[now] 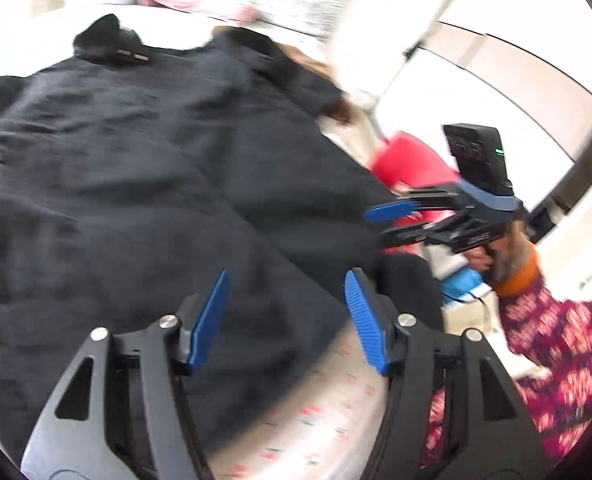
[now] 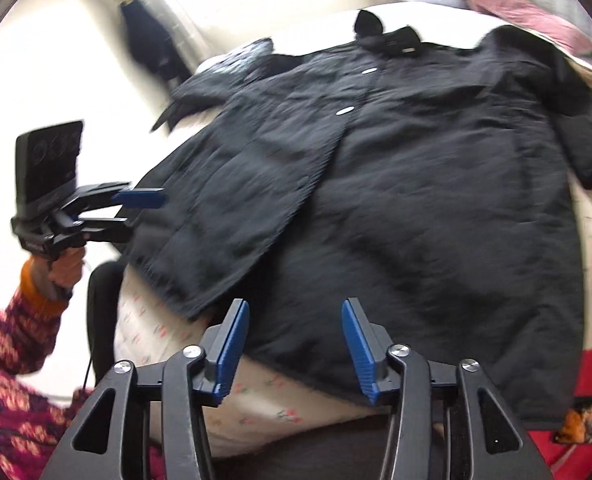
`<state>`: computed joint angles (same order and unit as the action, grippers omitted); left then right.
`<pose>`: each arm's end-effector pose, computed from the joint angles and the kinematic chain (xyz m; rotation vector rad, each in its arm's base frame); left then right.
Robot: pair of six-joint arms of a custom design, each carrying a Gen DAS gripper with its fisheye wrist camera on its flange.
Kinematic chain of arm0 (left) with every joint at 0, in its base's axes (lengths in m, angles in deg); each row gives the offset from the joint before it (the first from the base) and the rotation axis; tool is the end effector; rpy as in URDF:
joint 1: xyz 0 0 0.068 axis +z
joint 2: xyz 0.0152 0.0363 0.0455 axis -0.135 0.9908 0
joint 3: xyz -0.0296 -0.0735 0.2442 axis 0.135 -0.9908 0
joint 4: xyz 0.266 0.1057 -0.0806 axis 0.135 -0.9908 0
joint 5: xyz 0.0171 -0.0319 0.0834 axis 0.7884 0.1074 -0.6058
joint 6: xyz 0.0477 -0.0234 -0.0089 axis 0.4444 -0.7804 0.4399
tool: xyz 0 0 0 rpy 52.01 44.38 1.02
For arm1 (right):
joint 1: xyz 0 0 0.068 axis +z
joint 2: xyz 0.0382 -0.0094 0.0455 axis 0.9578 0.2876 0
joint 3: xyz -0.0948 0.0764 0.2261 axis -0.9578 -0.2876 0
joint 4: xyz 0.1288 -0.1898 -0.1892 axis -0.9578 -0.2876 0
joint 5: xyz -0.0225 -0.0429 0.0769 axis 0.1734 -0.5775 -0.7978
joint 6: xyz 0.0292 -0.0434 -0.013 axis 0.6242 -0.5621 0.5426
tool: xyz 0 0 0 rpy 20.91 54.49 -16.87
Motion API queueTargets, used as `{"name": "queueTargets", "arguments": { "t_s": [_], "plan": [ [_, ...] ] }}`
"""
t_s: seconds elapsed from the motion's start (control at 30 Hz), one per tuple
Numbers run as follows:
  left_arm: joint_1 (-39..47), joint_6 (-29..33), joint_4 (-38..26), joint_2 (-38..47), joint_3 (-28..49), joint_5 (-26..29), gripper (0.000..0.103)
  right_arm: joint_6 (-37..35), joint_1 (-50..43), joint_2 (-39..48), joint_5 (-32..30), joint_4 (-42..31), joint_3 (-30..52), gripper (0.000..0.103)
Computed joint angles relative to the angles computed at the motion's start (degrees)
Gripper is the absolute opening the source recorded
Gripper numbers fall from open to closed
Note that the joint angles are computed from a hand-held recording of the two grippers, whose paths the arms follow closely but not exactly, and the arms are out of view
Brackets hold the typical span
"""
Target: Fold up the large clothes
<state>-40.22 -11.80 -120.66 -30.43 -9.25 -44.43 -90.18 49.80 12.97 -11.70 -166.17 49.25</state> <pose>0.1860 -0.1271 0.2502 0.3595 2.4493 -0.6699 0.2436 -0.0823 0.2313 -0.7594 2.5469 0.7286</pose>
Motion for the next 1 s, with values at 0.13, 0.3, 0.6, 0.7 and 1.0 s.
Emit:
{"name": "queueTargets", "arguments": {
  "t_s": [0.13,0.3,0.6,0.7,1.0],
  "plan": [
    [5.19,1.56,-4.40,2.93,5.81,-6.22,0.076,11.03,-2.74,7.78,1.82,8.66,8.55,0.057],
    [10.13,3.80,-8.20,9.68,13.49,-11.11,0.079,25.67,-4.94,25.91,7.70,14.91,28.09,0.059],
    [12.07,9.53,-3.53,26.56,22.87,-10.22,0.079,50.47,-6.83,67.14,4.20,9.38,78.09,0.068],
    [10.68,10.13,-3.11,33.87,26.78,-11.34,0.079,57.95,-5.91,77.59,2.22,9.44,89.60,0.068],
    [7.84,14.72,-2.35,47.90,37.29,-16.59,0.079,52.20,-3.09,61.55,7.49,27.17,73.15,0.007]
  ]
}}
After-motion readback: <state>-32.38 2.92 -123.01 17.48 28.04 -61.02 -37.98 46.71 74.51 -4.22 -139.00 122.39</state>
